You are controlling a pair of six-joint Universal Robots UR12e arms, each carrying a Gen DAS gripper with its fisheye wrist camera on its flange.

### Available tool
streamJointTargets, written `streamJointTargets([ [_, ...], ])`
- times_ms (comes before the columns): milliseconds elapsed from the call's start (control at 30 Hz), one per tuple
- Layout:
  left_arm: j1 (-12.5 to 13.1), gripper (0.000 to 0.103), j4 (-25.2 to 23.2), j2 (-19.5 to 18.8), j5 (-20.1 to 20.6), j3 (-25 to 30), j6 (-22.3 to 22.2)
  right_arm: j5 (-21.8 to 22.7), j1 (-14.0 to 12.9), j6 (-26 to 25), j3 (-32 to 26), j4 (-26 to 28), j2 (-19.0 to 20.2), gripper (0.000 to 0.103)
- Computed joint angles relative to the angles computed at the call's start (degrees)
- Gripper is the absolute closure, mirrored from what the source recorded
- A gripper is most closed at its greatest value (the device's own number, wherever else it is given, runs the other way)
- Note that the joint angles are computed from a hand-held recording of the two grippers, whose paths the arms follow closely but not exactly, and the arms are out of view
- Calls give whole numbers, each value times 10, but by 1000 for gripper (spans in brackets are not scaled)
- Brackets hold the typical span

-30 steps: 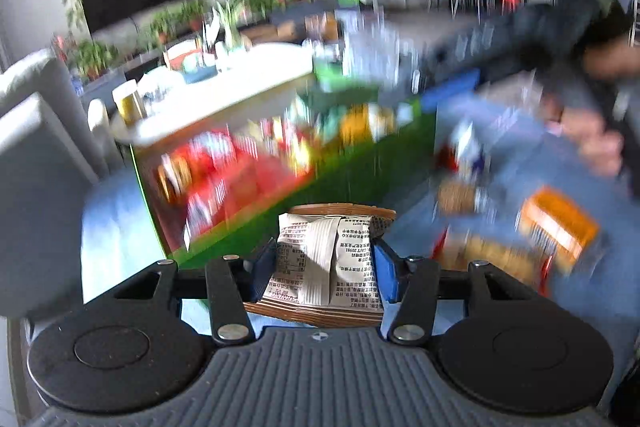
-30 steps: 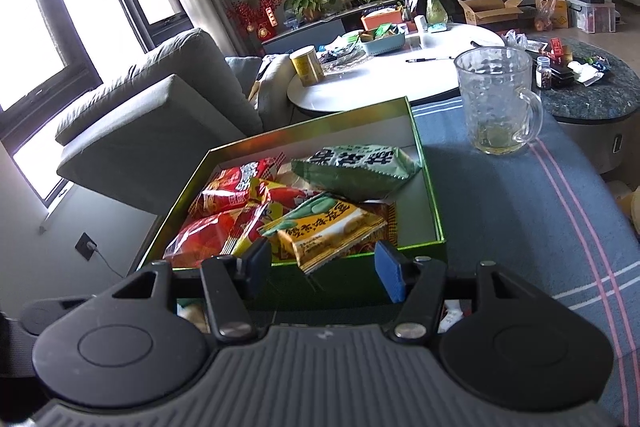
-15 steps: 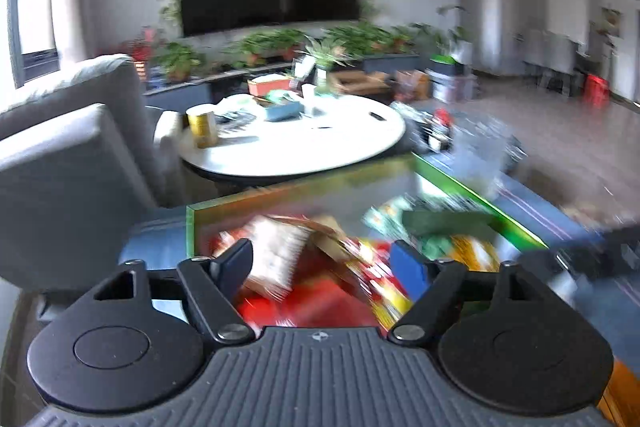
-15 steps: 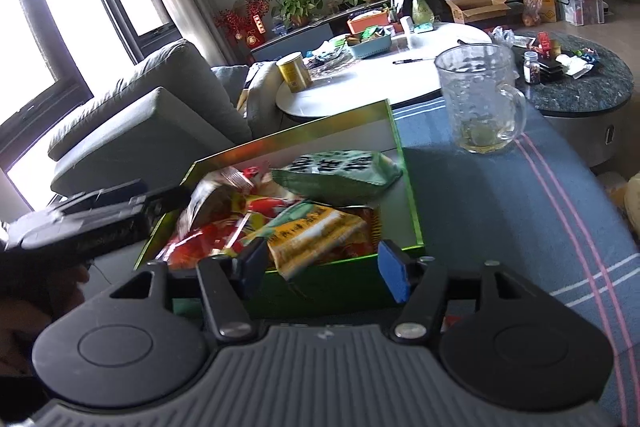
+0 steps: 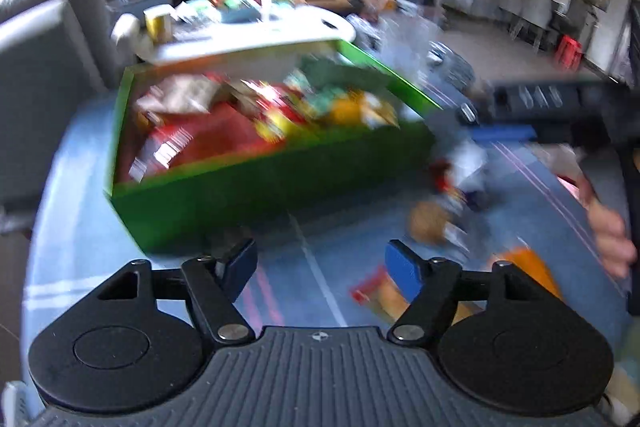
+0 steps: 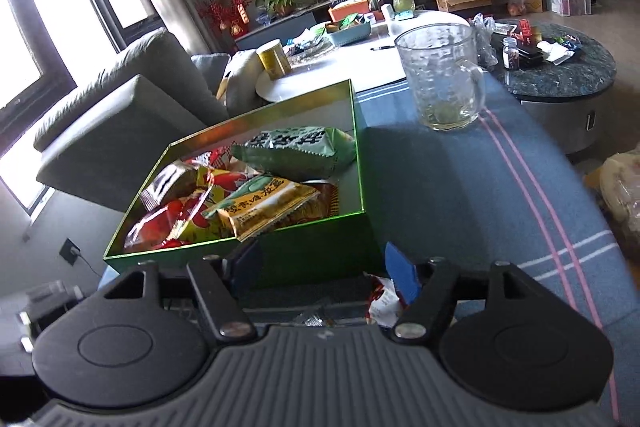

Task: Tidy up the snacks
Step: 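Grasp the red-white packet with the right gripper while the left grasps the clear-wrapped bread roll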

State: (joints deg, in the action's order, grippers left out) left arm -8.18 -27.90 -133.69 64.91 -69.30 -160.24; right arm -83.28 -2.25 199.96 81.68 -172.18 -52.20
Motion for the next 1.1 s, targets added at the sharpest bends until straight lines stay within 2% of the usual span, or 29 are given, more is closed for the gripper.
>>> streamJointTargets([
  [100,-4,36,-30,6,-16,-9,12,-2,0,3,9,-13,-6,15],
  [300,-17,36,-65,10,7,-13,-1,-5,-2,2,26,-26,-18,15],
  [433,-23,35,-57,12,14,-18,-21,-5,-4,3,36,-30,-23,15],
  [600,-32,35,-55,9,33,-16,-13,-4,-7,1,40,-20,-23,15],
  [733,-36,31,-54,5,42,-10,-16,-31,-6,-4,30,11,-13,15],
  [933,-35,31,-25,9,85,-19,-23,-26,-12,4,24,26,-2,15],
  [1100,-31,30,-16,10,115,-21,-43,-32,-10,-12,18,31,6,15],
])
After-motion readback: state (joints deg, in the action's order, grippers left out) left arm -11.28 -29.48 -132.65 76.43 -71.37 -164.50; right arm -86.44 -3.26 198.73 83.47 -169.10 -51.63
